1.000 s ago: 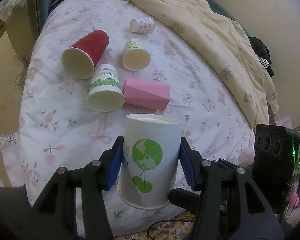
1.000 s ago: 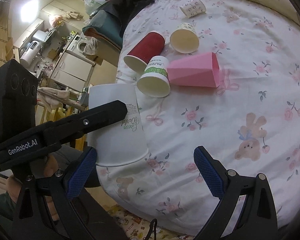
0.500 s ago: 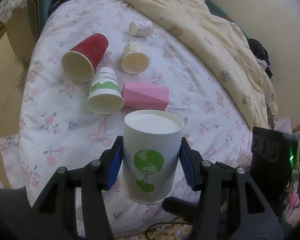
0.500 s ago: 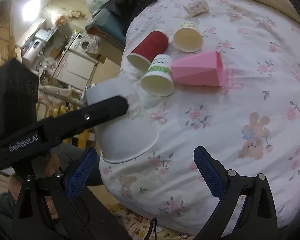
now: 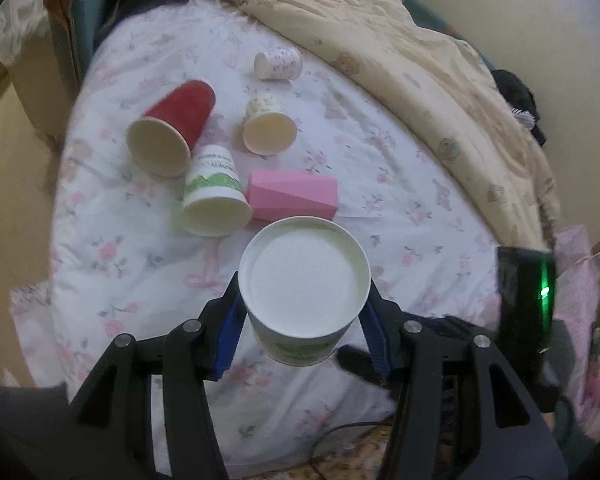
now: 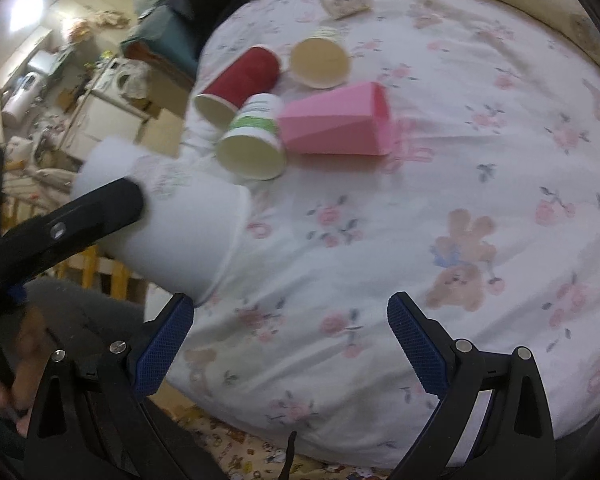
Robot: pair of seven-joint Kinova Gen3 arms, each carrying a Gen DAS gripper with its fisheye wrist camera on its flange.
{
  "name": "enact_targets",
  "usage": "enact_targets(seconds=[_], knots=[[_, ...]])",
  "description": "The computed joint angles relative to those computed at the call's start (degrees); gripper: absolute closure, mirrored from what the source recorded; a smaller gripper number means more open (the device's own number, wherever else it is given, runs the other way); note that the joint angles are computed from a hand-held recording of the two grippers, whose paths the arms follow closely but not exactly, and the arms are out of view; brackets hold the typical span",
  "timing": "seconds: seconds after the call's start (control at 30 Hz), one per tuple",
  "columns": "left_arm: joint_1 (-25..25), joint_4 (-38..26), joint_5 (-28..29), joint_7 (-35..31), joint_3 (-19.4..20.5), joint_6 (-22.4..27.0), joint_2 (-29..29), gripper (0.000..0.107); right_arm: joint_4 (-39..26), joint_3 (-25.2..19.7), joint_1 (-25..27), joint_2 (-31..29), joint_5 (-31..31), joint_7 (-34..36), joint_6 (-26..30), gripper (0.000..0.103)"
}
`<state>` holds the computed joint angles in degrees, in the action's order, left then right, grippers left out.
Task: Flip cup upside down
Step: 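Rotate the held cup with the left tool so its rim faces down, then lower the cup onto the bed and open the left tool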
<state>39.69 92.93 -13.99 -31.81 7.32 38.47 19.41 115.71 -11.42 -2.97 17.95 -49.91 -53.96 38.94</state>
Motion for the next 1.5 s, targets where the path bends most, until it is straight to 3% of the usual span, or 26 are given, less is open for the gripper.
enact_targets(seconds=[0.13, 0.23, 0.33, 0.53, 0.67, 1.0, 1.03, 1.13, 1.2, 1.27, 1.5], knots=[[2.83, -3.22, -4.2, 4.38, -2.16, 4.46, 3.11, 0.058, 1.82, 0.63, 2.08, -2.39, -0.85, -1.71, -1.74, 0.003], [5.11, -5.26, -7.07, 8.25, -3.51, 4.85, 6.73, 0.058, 5.26, 4.67, 1.27, -6.98, -0.82, -5.8, -6.82, 0.003], [6.32, -8.07, -8.09, 8.5, -4.1, 5.26, 10.44, 0.058, 6.76, 5.08, 6.06, -8.17, -6.27, -2.37, -5.54, 0.003], [10.79, -12.58, -11.77, 12.97, -8.03, 7.49, 15.82, 0.058, 8.95, 8.06, 8.73, -9.67, -12.7, 3.07, -3.71, 0.003], [10.02, -13.49, -10.91, 12.88, -7.46, 7.61, 17.78, 0.057, 9.31, 9.41, 9.93, -9.04, -14.79, 5.03, -1.12, 0.003], [9.05, -12.41, -8.32, 10.62, -6.82, 5.98, 18.74, 0.05, 9.07, 9.55, 9.03, -8.46, -16.52, 6.08, -0.57, 0.003], [8.47, -12.37, -7.57, 10.01, -6.38, 5.98, 18.75, 0.048, 9.0, 9.53, 8.97, -8.41, -16.53, 6.09, -0.55, 0.003], [7.41, -12.64, -6.19, 7.44, -5.29, 5.94, 18.84, 0.03, 9.03, 9.54, 8.88, -8.46, -16.55, 6.04, -0.59, 0.003], [8.43, -12.8, -6.78, 6.74, -6.0, 6.09, 18.75, 0.025, 8.9, 9.52, 8.86, -8.27, -16.59, 6.04, -0.49, 0.003], [10.08, -13.07, -8.12, 7.51, -7.24, 6.88, 18.45, 0.014, 8.83, 9.33, 9.21, -7.88, -17.57, 7.43, 0.36, 0.003], [11.56, -13.84, -10.45, 7.91, -7.18, 11.46, 16.63, 0.012, 8.97, 9.28, 8.76, -8.43, -18.7, 10.23, 0.89, 0.003]])
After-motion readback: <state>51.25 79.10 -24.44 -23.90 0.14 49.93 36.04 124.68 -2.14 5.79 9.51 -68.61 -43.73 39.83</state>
